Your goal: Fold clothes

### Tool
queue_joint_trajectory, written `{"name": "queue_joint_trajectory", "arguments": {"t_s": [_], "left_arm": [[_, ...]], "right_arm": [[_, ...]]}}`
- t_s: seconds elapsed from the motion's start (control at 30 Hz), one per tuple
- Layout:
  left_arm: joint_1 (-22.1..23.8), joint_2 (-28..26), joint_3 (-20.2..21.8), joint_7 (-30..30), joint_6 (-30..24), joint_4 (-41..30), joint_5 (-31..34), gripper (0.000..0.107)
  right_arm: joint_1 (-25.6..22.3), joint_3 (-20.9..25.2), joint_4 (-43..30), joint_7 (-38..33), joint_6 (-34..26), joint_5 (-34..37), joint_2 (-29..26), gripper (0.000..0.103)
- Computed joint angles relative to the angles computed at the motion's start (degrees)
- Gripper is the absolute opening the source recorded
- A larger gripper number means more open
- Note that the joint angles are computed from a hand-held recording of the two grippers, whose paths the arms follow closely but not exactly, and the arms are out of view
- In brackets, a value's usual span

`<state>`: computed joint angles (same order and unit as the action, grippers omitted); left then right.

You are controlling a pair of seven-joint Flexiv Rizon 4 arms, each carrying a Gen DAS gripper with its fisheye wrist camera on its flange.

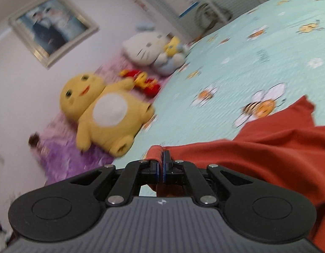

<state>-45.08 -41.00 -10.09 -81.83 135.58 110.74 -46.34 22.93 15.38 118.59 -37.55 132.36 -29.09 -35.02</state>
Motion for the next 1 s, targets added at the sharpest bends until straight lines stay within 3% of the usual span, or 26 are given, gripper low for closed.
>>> {"name": "queue_joint_trajectory", "arguments": {"t_s": [0.1, 0.13, 0.17, 0.2, 0.23, 0.33, 0.43, 0.47, 0.5, 0.53, 0.6, 0.67, 0.7, 0.77, 0.9, 1.0], "left_arm": [[-0.6, -1.7, -0.1, 1.5, 2.0, -1.1, -0.6, 0.081], [1.5, -1.5, -1.0, -2.1, 1.6, 0.2, 3.0, 0.078], [4.2, -1.5, -2.4, -6.0, 1.5, 1.4, 7.6, 0.056], [7.5, -0.8, -4.0, -10.0, 0.0, 3.1, 12.1, 0.010], [9.1, 0.2, -4.6, -12.0, -2.8, 4.4, 13.2, 0.001], [14.8, 2.0, -7.0, -21.7, -4.8, 9.5, 18.0, 0.001], [18.0, 3.6, -7.4, -30.1, -3.1, 15.2, 21.1, 0.001], [18.2, 4.2, -6.7, -31.8, -2.9, 16.8, 21.2, 0.001], [18.3, 4.7, -6.1, -33.5, -2.7, 18.4, 21.4, 0.001], [18.5, 5.1, -5.6, -35.5, -2.7, 19.7, 21.4, 0.001], [20.9, 4.9, -5.8, -40.6, -2.7, 21.9, 23.8, 0.001], [21.9, 5.2, -5.4, -44.5, -3.4, 23.5, 24.8, 0.001], [23.3, 5.3, -5.8, -46.9, -3.6, 24.2, 26.7, 0.001], [23.7, 5.4, -5.6, -49.5, -3.9, 24.7, 29.0, 0.001], [22.4, 5.5, -3.2, -50.4, -6.4, 23.4, 32.1, 0.001], [23.5, 4.8, -3.5, -53.9, -5.4, 23.5, 34.8, 0.007]], "right_arm": [[-0.1, 1.0, 0.4, -0.3, -1.4, -4.3, 0.5, 0.002], [0.0, 1.3, 0.5, -0.4, -2.0, -5.7, 0.6, 0.002], [0.1, 1.3, 0.8, -0.9, -2.6, -6.7, 0.8, 0.002], [0.5, 1.2, 1.2, -1.6, -3.2, -7.4, 1.0, 0.002], [1.0, 0.9, 1.7, -2.7, -4.0, -7.4, 1.4, 0.005], [-0.9, 1.7, 3.4, -3.5, -3.4, -9.4, 1.5, 0.008], [-4.1, 2.2, 5.0, -2.5, -1.4, -12.0, 1.5, 0.034], [-4.5, 1.6, 5.5, -2.8, -0.4, -11.0, 1.8, 0.049], [-3.2, 0.1, 6.2, -4.9, 0.4, -6.9, 2.4, 0.061], [-1.6, -1.6, 6.4, -7.0, 1.1, -1.7, 2.9, 0.064], [-1.2, -3.4, 5.2, -8.4, 1.9, 4.0, 2.1, 0.067], [0.3, -6.7, 3.0, -10.3, -1.4, 9.8, 1.7, 0.069], [2.2, -9.2, 1.6, -11.6, -4.0, 13.5, 1.4, 0.069], [2.4, -9.9, -3.1, -14.3, -11.1, 19.5, -1.1, 0.070], [-7.5, -2.9, -13.5, -5.9, -21.1, 11.7, -10.2, 0.070], [-7.2, -2.8, -20.7, -4.9, -26.8, 11.0, -15.3, 0.070]]}}
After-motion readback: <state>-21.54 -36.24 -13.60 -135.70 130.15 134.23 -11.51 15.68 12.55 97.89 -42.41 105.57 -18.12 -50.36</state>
